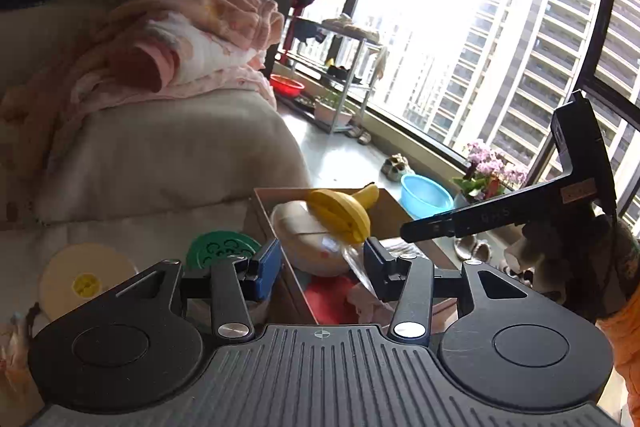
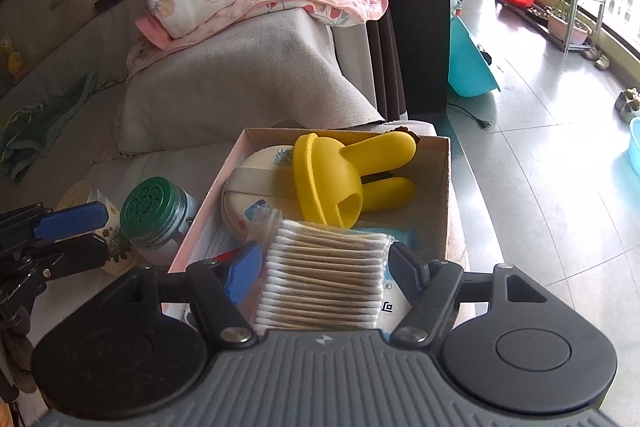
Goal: Organize soft objects
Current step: 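Grasp the black hair tie with the right gripper while the left grasps the bow clip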
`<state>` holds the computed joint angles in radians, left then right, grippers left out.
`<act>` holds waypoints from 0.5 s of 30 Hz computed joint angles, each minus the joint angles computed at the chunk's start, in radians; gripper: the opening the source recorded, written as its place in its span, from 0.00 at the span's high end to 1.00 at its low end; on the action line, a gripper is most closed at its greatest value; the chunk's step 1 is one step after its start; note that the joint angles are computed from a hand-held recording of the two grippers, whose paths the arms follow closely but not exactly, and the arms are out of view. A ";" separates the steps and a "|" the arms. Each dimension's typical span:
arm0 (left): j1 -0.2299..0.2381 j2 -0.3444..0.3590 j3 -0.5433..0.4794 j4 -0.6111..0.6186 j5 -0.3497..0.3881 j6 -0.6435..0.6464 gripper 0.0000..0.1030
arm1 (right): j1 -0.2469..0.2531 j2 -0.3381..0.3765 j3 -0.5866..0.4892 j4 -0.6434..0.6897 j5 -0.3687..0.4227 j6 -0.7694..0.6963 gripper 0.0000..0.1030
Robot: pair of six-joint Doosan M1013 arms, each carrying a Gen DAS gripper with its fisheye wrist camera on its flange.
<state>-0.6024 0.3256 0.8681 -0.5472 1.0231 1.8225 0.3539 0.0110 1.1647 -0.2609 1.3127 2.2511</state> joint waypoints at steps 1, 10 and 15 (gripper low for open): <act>0.014 -0.018 0.021 0.019 -0.022 -0.008 0.51 | 0.010 0.003 -0.017 -0.024 0.010 0.001 0.31; 0.130 -0.101 0.143 0.256 -0.190 -0.292 0.51 | 0.113 0.052 -0.155 -0.124 -0.011 -0.031 0.25; 0.148 -0.075 0.145 0.344 -0.048 -0.305 0.51 | 0.177 0.141 -0.260 -0.096 0.057 -0.153 0.25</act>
<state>-0.4546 0.2508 1.0131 -0.2036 0.9752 1.5176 0.5313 0.1518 0.9047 -0.3574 1.3702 2.0978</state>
